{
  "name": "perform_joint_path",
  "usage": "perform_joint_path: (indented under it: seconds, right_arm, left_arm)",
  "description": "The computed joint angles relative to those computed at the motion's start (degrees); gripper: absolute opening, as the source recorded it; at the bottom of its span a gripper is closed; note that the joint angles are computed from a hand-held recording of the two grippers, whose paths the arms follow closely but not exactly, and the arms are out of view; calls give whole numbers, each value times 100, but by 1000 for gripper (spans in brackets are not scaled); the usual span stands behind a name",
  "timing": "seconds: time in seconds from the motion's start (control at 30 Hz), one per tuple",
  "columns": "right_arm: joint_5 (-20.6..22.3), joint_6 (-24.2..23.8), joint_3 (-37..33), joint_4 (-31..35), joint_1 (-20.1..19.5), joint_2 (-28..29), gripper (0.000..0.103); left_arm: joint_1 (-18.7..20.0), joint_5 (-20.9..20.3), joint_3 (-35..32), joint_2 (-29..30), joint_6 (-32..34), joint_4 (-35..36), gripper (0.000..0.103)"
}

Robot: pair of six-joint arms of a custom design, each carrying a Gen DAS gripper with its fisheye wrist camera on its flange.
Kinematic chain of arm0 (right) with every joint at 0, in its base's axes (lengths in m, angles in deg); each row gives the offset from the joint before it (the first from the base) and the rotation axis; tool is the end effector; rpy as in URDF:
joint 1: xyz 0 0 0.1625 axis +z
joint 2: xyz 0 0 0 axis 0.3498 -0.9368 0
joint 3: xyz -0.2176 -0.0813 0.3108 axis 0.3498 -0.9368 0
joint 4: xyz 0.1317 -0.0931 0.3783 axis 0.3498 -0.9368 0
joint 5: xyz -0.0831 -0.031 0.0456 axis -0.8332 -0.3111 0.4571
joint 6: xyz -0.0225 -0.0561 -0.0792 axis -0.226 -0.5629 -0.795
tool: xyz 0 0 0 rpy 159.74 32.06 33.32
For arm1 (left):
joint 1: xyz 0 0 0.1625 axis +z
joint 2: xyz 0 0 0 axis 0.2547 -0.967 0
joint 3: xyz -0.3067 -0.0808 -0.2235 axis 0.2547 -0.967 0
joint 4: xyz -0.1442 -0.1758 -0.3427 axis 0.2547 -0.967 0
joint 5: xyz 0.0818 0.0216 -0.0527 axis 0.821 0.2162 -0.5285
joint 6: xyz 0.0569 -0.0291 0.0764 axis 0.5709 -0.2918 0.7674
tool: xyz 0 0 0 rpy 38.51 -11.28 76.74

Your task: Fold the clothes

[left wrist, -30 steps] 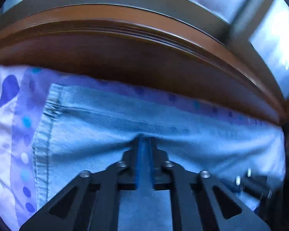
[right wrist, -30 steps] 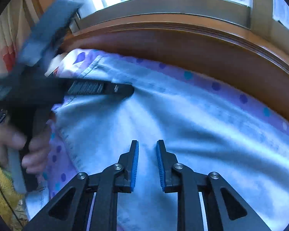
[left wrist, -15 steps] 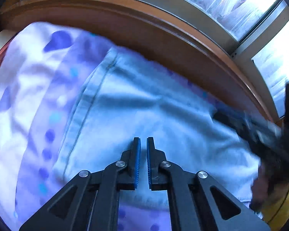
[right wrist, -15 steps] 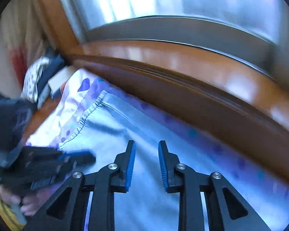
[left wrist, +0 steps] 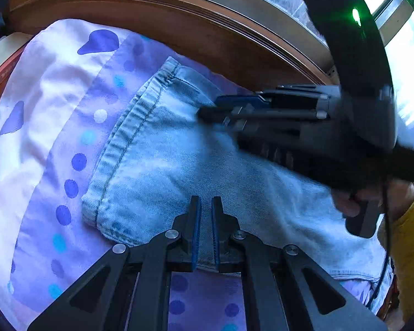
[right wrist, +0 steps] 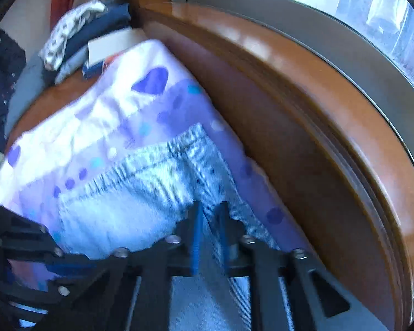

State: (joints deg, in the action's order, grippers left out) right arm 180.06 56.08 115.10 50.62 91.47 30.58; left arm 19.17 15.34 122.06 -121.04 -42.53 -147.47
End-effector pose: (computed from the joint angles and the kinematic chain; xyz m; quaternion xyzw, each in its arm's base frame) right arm 0.2934 -0.4913 -0.0556 0.5237 -0.8151 0.0423 0.2441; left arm -0.1413 -0.3338 0.1252 -0.0210 0.9374 -0.2863 0.1972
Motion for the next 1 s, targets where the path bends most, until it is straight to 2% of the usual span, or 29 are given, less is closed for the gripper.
perform_joint_path:
  seconds: [0.03, 0.17, 0.2, 0.33, 0.4, 0.47, 0.5, 0.6, 0.73, 0.8, 0.9, 1.0]
  right_arm:
    - [96, -21, 2, -148, 18, -16, 0]
    - [316, -103, -53, -490, 59, -3, 0]
    - [262, -110, -30, -509, 57, -37, 0]
    - [-442, 26, 401, -285, -17, -572, 1]
    - [-536, -45, 537, 31, -37, -732, 1]
    - [-317, -213, 576, 320, -40, -709, 1]
    - [-55, -272, 521, 415, -16, -584, 1]
    - [375, -736, 673, -141, 2, -491, 0]
    - [548, -297, 423, -918, 115, -386, 0]
    - [299, 141, 425, -921, 84, -497, 0]
    - [-273, 409, 1071, -828, -21, -1222, 0]
    - [-354, 619, 1989, -763, -177, -2230, 0]
  left_arm:
    - [-5, 6, 33, 10, -2, -65, 7]
    - [-3, -14, 137, 34, 1, -285, 7]
    - [-1, -18, 156, 41, -2, -328, 7]
    - [14, -16, 151, 124, -7, -361, 7]
    - [12, -3, 127, 172, -3, -321, 7]
    - [-2, 24, 111, 227, 13, -294, 7]
    - [-8, 38, 105, 256, 21, -282, 7]
    - [-14, 60, 134, 337, 62, -397, 7]
    - [-25, 92, 172, 427, 69, -535, 7]
    - [-40, 108, 158, 474, 59, -497, 7]
    - [-38, 89, 87, 517, 39, -338, 7]
    - [-42, 57, -29, 566, -43, -111, 8]
